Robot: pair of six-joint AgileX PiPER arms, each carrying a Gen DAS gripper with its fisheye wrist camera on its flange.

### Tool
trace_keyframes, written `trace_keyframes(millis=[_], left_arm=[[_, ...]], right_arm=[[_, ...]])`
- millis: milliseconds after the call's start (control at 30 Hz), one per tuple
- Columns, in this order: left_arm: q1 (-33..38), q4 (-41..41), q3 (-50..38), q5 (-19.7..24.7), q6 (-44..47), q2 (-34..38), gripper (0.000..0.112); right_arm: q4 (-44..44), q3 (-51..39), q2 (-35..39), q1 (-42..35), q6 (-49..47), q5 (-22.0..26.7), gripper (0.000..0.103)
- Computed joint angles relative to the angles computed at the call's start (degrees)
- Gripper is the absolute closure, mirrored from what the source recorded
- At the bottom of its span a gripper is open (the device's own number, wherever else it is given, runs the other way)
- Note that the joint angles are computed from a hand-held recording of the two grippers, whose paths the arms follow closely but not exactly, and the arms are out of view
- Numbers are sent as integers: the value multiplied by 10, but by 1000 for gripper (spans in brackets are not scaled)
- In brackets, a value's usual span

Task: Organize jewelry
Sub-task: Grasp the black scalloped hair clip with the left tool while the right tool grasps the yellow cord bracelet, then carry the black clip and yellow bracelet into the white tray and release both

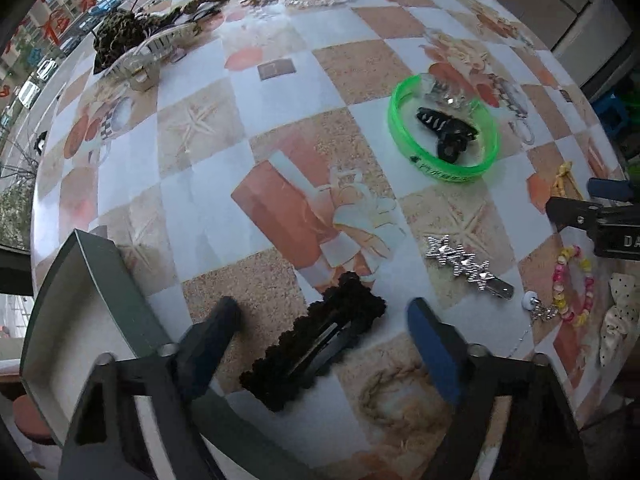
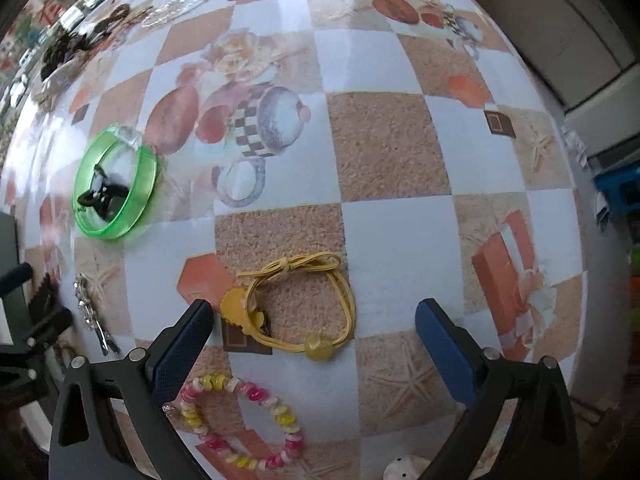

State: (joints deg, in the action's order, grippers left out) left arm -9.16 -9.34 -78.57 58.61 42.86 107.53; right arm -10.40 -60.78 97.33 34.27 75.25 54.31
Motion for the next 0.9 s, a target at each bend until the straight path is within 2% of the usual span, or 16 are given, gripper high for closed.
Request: trace_keyframes(millis=[33, 67, 100, 133, 167, 233, 267, 300, 533, 733, 767, 900], left_arm=[[0, -4, 4, 0, 7, -6, 46], [2, -3, -6, 11, 10, -5, 59], [0, -3, -7, 14, 8, -6, 66], [-2, -1, -8, 16, 4, -7, 67], [-4, 1, -7, 19, -1, -9, 73], [-6, 3, -5, 19, -6, -11, 73], [-8, 4, 0, 17, -9, -16, 73], [-10, 4, 7, 15, -14, -23, 73], [-11, -25, -29, 65, -74, -45, 73], [-2, -37, -50, 92, -89, -63, 73], [-2, -37, -60, 97, -99, -61, 73], [-1, -39, -29, 100, -126, -107, 73]], right_arm=[[-3, 1, -2, 1, 3, 1, 13], [-7, 3, -7, 4, 6, 3, 16], [-11, 4, -11, 5, 7, 5, 24], [-14, 4, -14, 5, 5, 6, 35], [-16, 0, -16, 5, 4, 10, 42], [-15, -3, -19, 4, -4, 13, 67], [-15, -3, -20, 4, -5, 13, 76], [-12, 0, -24, 1, -9, 8, 80], [-2, 45, -86, 0, 5, -31, 80], [5, 52, -140, -11, -4, -35, 80], [8, 52, -156, 7, 7, -23, 80], [12, 62, -186, 18, 9, -27, 80]])
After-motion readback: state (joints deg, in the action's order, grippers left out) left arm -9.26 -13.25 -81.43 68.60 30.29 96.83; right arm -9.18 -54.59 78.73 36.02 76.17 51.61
